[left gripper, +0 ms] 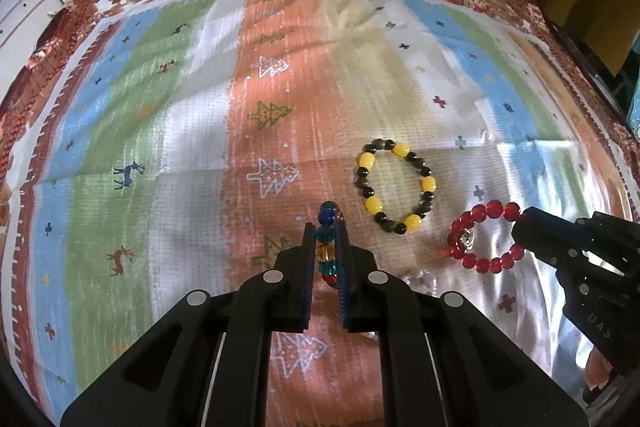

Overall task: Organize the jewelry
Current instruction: 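Lift the multicolour bracelet with the left tool while the right tool carries the red bracelet toward the tin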

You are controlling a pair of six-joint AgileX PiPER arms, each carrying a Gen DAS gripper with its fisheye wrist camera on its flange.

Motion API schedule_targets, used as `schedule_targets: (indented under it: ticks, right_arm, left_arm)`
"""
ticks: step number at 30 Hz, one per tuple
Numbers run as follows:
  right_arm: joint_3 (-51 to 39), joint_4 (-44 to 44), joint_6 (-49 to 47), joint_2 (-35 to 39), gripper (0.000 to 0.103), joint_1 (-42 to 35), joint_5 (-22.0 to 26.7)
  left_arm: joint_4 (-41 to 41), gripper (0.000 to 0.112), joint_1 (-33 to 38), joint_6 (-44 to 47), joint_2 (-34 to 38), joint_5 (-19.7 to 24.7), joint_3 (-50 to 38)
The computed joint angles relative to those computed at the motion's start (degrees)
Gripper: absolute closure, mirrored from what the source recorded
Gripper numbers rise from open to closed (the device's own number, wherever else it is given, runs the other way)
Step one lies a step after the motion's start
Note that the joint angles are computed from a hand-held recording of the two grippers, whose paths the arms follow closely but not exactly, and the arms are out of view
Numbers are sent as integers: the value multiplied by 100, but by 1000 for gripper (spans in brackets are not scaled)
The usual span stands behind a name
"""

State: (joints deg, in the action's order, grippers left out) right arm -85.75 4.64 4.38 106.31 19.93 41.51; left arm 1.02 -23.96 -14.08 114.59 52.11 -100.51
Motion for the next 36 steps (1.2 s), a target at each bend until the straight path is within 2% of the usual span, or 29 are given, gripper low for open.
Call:
schedule_targets:
  ticks: [14, 27, 36]
  right_arm:
    - [580, 27, 61, -663, 89, 46, -331]
    - [1006, -24, 104, -1384, 89, 246, -500]
    - [1474, -104, 255, -1955, 89, 425, -684]
  left_arm:
    - [120, 103, -124, -225, -820, -504, 765]
    - [180, 103, -388, -408, -1481, -549, 1144]
    - [274, 103, -643, -568, -2031, -744, 1663]
